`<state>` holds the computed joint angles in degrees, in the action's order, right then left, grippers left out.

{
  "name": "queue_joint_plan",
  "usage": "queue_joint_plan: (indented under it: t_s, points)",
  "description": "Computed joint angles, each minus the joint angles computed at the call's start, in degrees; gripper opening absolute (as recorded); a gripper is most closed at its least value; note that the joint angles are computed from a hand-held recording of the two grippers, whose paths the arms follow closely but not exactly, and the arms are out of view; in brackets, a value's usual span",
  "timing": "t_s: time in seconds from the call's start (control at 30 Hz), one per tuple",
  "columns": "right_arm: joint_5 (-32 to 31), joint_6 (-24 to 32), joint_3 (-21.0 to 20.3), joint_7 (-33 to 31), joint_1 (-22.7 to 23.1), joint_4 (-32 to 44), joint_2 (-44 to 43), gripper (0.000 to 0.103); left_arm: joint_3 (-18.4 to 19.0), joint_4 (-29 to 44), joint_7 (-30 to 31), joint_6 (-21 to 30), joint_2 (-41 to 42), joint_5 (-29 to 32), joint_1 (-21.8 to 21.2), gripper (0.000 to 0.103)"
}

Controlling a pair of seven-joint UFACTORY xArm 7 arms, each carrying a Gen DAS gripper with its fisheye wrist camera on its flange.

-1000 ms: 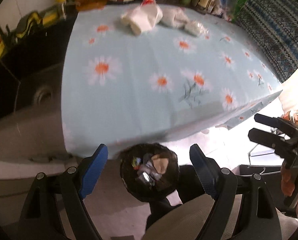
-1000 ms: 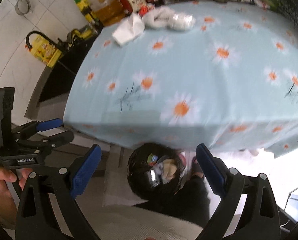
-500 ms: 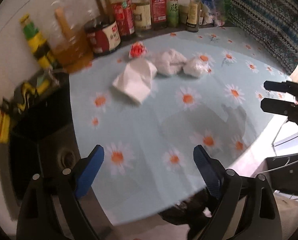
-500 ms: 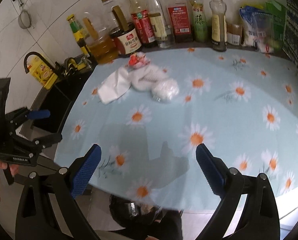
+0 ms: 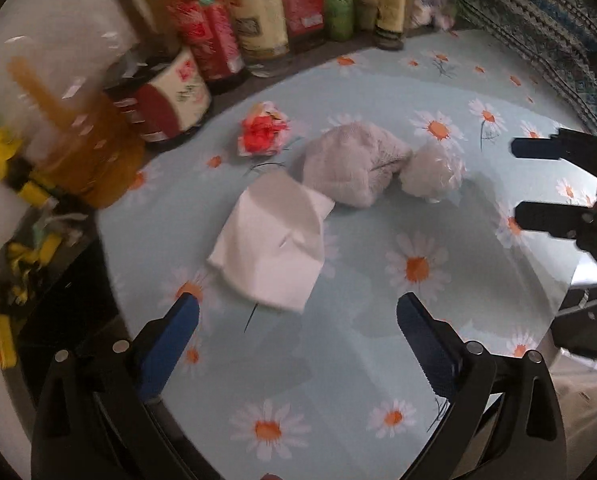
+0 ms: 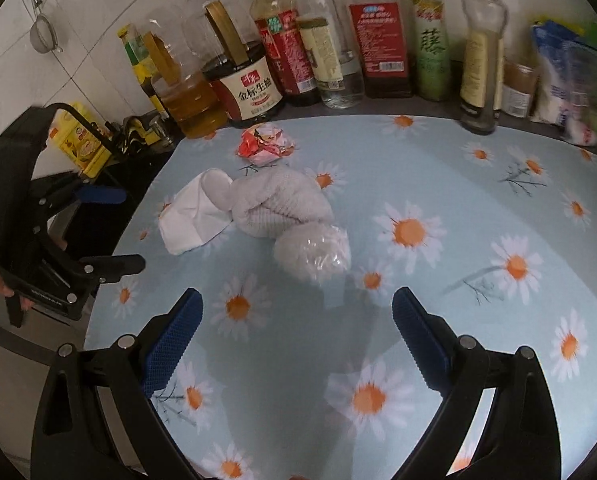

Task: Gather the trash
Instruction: 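Grasp the white paper with the left tool while the right tool grasps the clear plastic bag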

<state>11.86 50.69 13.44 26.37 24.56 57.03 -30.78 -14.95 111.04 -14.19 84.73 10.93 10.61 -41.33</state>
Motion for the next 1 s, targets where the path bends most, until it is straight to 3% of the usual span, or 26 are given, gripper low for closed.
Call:
queue_joint_plan:
  t_s: [0.2,0.33,0.57,0.77,0.9,0.97,1.0]
  points:
    - [2.7,-3.3,-2.0,-4.3,1.1,-0.3,4.0,0.094,1.9,10.1,4.0,2.8,8.8,1.0,-1.1,0.096]
    - [4.5,-4.8,-3.1,-7.4,1.4,0.0,6.1,0.095,3.9,18.4,6.9,7.7,14.6,0.9,-2.6,0.096]
    - [7.5,-5.6,-4.0,-11.8,1.6,-0.4,8.1,0.094,6.9,26.1,10.2,11.3,20.4,0.6,-4.9,0.096]
    - [9.2,-6.1,-4.2,-14.1,1.6,-0.6,9.3,0.087,8.6,28.5,11.0,12.8,23.0,0.9,-6.0,0.096]
    - [8.7,-6.1,-3.8,-14.5,1.2,-0.4,9.9,0.072,9.0,30.5,10.1,14.0,24.7,-0.3,-5.9,0.094]
    - [9.4,-5.8,-4.2,-15.5,1.3,-0.2,10.1,0.061,9.4,34.3,10.5,15.5,27.2,-0.6,-6.0,0.082]
    - [9.7,-5.8,-4.3,-15.7,1.3,-0.2,10.1,0.060,9.7,37.5,10.4,17.1,29.0,-1.2,-6.0,0.072]
